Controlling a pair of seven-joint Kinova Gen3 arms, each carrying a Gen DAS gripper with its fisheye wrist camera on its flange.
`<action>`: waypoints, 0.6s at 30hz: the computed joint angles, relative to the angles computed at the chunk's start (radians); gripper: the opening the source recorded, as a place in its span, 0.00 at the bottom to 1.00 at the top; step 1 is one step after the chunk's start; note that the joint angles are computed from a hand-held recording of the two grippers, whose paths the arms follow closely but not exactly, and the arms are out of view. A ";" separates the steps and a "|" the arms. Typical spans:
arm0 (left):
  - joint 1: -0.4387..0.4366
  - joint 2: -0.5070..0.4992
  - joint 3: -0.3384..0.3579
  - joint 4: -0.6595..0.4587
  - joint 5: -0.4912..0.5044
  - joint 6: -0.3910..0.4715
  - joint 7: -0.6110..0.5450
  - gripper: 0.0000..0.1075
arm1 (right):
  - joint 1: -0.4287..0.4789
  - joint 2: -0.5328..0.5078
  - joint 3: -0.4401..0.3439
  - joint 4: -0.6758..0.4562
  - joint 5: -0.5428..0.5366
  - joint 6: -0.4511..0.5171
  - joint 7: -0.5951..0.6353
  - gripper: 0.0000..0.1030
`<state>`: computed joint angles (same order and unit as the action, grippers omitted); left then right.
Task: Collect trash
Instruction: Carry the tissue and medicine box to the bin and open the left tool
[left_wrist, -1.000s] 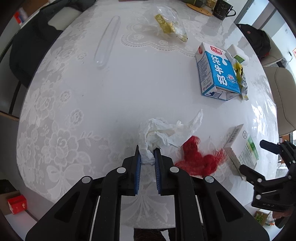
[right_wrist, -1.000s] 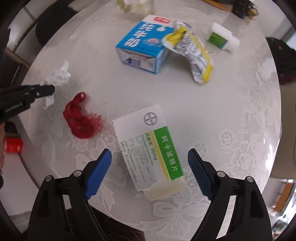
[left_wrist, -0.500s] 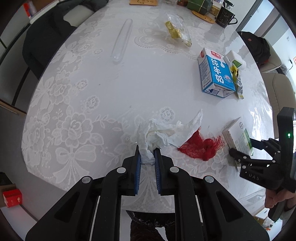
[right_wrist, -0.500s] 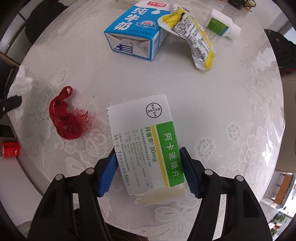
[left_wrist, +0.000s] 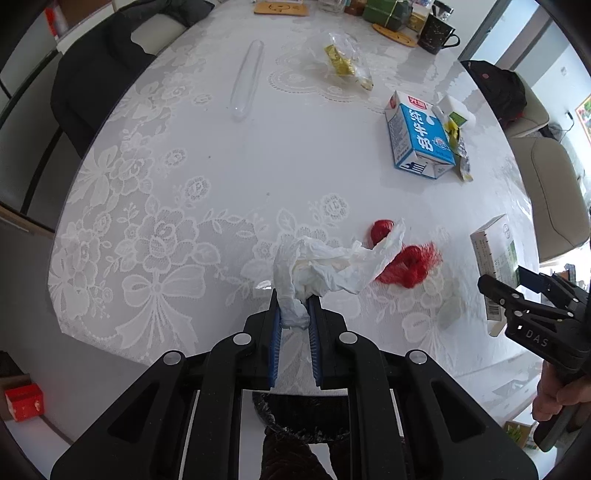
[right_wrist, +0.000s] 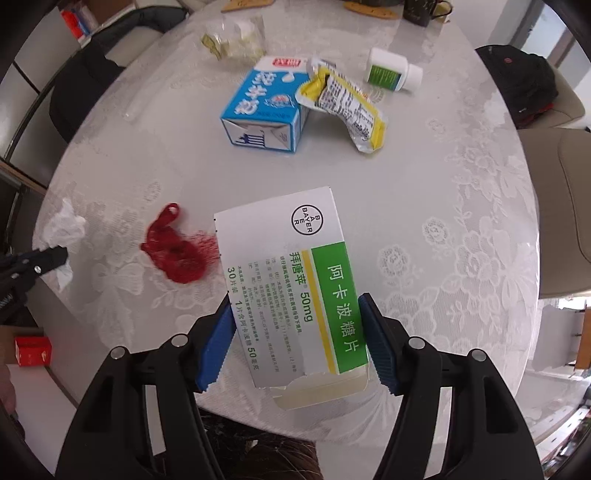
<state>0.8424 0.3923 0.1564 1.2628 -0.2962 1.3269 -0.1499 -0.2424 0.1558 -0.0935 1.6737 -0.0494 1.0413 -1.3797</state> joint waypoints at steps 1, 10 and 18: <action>0.004 -0.006 0.001 0.007 -0.001 -0.004 0.004 0.11 | -0.009 -0.016 0.006 0.013 -0.003 -0.005 -0.006 0.61; 0.049 -0.063 0.030 0.065 -0.029 -0.006 0.053 0.11 | -0.053 -0.171 -0.040 0.161 -0.005 -0.058 -0.136 0.61; 0.088 -0.121 0.075 0.139 -0.040 -0.010 0.119 0.11 | -0.068 -0.310 -0.062 0.256 -0.025 -0.046 -0.208 0.61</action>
<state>0.9305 0.2711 0.2316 1.4014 -0.3357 1.3166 -0.0312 -0.3105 -0.1538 -0.1553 1.9292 -0.0745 0.9954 -1.5879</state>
